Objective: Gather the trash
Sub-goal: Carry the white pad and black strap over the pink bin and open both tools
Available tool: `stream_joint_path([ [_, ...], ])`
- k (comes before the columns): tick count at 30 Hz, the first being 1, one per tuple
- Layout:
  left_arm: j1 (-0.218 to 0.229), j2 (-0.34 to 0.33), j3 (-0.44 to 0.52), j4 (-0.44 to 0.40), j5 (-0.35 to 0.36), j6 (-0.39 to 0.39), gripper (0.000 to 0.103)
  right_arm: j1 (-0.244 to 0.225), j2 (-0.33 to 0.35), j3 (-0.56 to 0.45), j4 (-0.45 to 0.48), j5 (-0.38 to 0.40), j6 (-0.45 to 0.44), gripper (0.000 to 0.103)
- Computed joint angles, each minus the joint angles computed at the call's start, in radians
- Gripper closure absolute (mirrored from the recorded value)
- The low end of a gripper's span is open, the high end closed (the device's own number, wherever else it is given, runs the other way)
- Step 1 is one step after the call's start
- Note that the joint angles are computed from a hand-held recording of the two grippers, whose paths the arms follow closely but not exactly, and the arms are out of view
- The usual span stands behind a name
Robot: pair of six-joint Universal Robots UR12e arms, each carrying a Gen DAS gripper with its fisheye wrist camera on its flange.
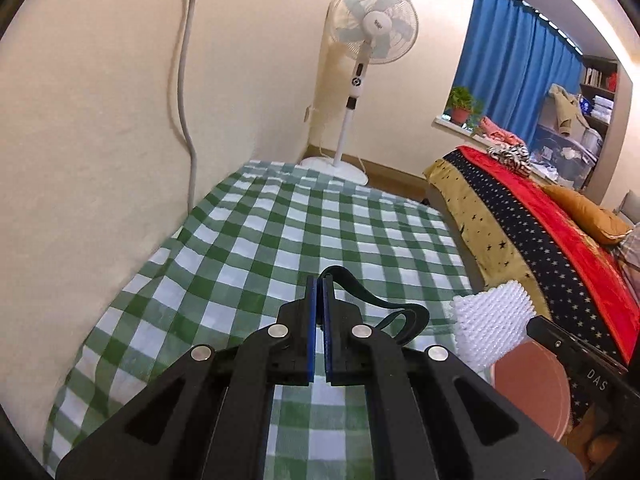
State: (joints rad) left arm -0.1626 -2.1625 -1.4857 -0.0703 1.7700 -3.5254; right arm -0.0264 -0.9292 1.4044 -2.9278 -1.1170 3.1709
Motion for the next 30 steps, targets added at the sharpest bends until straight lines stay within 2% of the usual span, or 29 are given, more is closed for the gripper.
stream_joint_path([
  [6,-0.019,0.027,-0.040,0.044,-0.009,0.014,0.100,-0.015,-0.062,0.078,-0.034,-0.020,0.005,0.098],
  [14,-0.042,0.037,-0.074,0.117,-0.040,0.022,0.100,-0.036,-0.135,0.167,-0.101,-0.090,0.012,0.098],
  [20,-0.053,0.036,-0.091,0.165,-0.067,0.022,0.100,-0.045,-0.162,0.212,-0.133,-0.139,-0.001,0.098],
  [24,-0.061,0.029,-0.084,0.171,-0.085,0.044,0.100,-0.049,-0.168,0.247,-0.184,-0.195,0.002,0.098],
  [30,-0.070,0.013,-0.071,0.162,-0.113,0.057,0.100,-0.062,-0.164,0.258,-0.204,-0.246,0.041,0.098],
])
